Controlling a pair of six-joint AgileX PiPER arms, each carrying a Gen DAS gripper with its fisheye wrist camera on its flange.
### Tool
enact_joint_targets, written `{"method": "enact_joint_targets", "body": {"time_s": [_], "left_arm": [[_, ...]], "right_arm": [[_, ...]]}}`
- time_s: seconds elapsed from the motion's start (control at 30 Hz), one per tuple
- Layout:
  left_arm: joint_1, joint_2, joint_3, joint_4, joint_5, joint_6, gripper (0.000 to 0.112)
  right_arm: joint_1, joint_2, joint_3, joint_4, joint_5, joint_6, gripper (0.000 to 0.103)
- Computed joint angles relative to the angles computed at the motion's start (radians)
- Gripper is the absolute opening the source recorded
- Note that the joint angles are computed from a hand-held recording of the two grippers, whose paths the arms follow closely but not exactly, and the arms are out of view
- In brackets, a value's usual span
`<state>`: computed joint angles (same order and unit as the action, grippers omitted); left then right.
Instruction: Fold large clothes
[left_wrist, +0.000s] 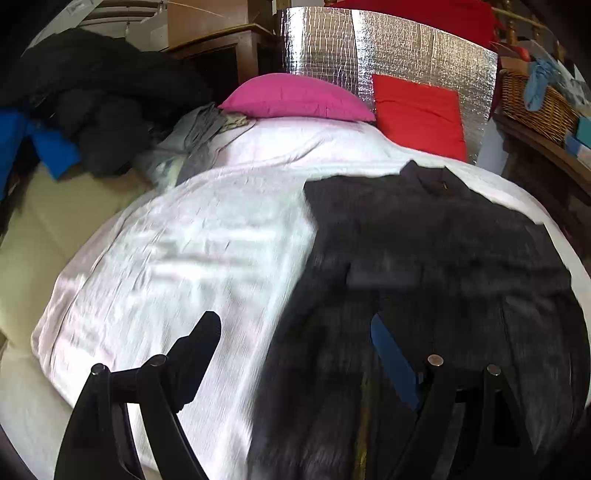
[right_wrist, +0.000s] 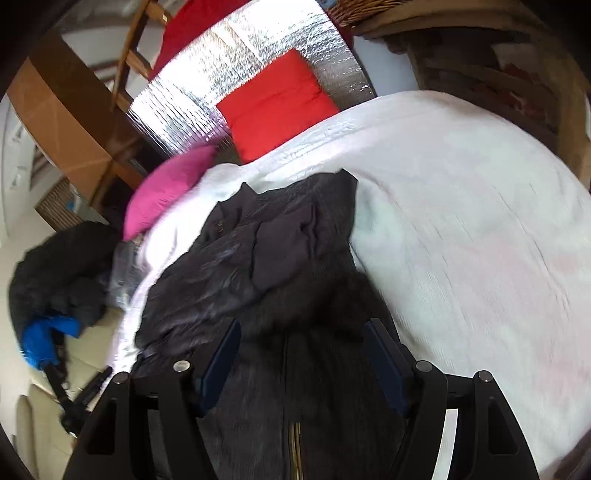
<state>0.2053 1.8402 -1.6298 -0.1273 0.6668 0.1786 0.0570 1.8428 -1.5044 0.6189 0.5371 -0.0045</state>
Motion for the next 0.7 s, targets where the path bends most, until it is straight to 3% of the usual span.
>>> {"method": "enact_joint_targets", "body": {"time_s": [0.13,0.23,0.33,0.4,0.5,0.6,0.7], "left_arm": [[0.105,-0.085,0.162,-0.178,0.064,0.135,0.084],[0.181,-0.143,0.273,-0.297,0.136,0.195,0.084],[0.199,-0.187,0.341,-0.321,0.148,0.201,0.084],[0.199,-0.209,0.373,-0.328,0.135,0.201,0.084],[0.192,-0.218,0.389,-0.315,0.124,0.174,0.083],[0.193,-0.22,0.397,-0.33,0.123,0.164,0.065],[0.188,-0.214,0.403,-0.297,0.127,0.133,0.063]], "right_arm": [[-0.022,-0.138,0.243,0.196,-0.04,-0.197,0.073],[-0.029,-0.188,0.353,0.266,0.006,-0.27,0.073],[-0.019,-0.202,0.446,0.334,0.082,-0.312,0.073],[0.021,-0.193,0.481,0.295,0.103,-0.297,0.073],[0.109,-0.151,0.474,0.112,0.098,-0.144,0.074],[0.15,-0.07,0.445,0.065,0.096,-0.063,0.074],[0.183,0.002,0.416,0.072,0.071,-0.035,0.074]]}}
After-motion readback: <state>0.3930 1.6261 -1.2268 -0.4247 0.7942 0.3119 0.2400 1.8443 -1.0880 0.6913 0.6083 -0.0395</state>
